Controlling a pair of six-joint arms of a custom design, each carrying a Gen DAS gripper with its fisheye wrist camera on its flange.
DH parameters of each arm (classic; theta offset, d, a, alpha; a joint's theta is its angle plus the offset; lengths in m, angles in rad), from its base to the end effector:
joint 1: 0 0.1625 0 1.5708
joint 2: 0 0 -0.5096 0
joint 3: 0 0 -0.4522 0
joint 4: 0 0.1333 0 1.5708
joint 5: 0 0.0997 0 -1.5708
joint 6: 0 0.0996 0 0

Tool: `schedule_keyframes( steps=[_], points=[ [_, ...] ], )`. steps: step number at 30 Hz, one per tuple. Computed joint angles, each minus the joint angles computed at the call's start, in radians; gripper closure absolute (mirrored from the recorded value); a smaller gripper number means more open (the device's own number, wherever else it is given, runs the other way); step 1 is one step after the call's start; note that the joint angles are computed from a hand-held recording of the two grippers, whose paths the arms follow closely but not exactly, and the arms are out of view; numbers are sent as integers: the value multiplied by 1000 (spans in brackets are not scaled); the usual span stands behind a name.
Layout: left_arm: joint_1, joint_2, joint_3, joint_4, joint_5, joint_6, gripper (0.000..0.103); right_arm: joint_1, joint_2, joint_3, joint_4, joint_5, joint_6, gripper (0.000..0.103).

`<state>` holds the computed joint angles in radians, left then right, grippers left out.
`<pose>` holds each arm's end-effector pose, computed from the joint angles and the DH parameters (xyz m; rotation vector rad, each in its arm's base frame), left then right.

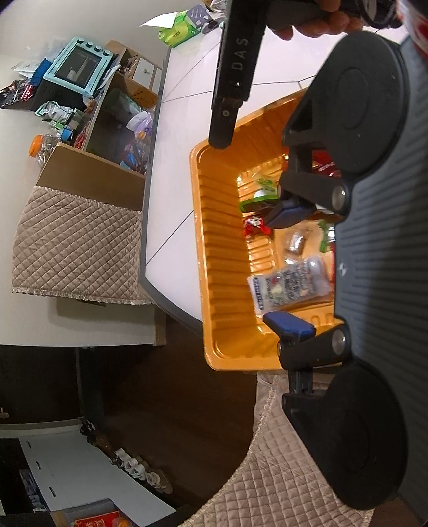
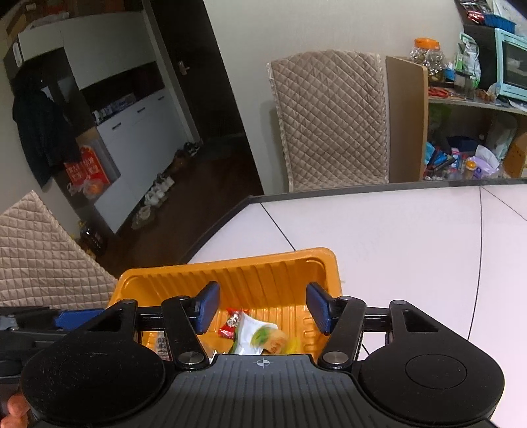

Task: Organize snacks

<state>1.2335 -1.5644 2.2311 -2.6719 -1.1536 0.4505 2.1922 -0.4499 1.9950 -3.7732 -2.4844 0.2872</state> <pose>0.0026 -0.5174 0.3518 0.9030 2.4954 -0.5523 0.3858 -0.4453 -0.0552 0.0024 -2.3474 1.2087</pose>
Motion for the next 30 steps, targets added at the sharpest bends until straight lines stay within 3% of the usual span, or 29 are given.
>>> schedule_keyframes(
  steps=[3,7,15,22,30],
  points=[
    [-6,-44,14,35,3,-29,48,19,-12,37,-21,14,44,41],
    [-24,-119,43,92,7,-67,47,67,-27,82,-2,-20,120,25],
    [-133,-338,141,246,76,-138,38,205,-67,181,127,-86,337,21],
    [-260,-558,205,503,93,-289,38,340,-113,252,357,-127,619,20],
    [-467,-818,243,874,106,-519,37,490,-182,288,724,-101,965,20]
  ],
)
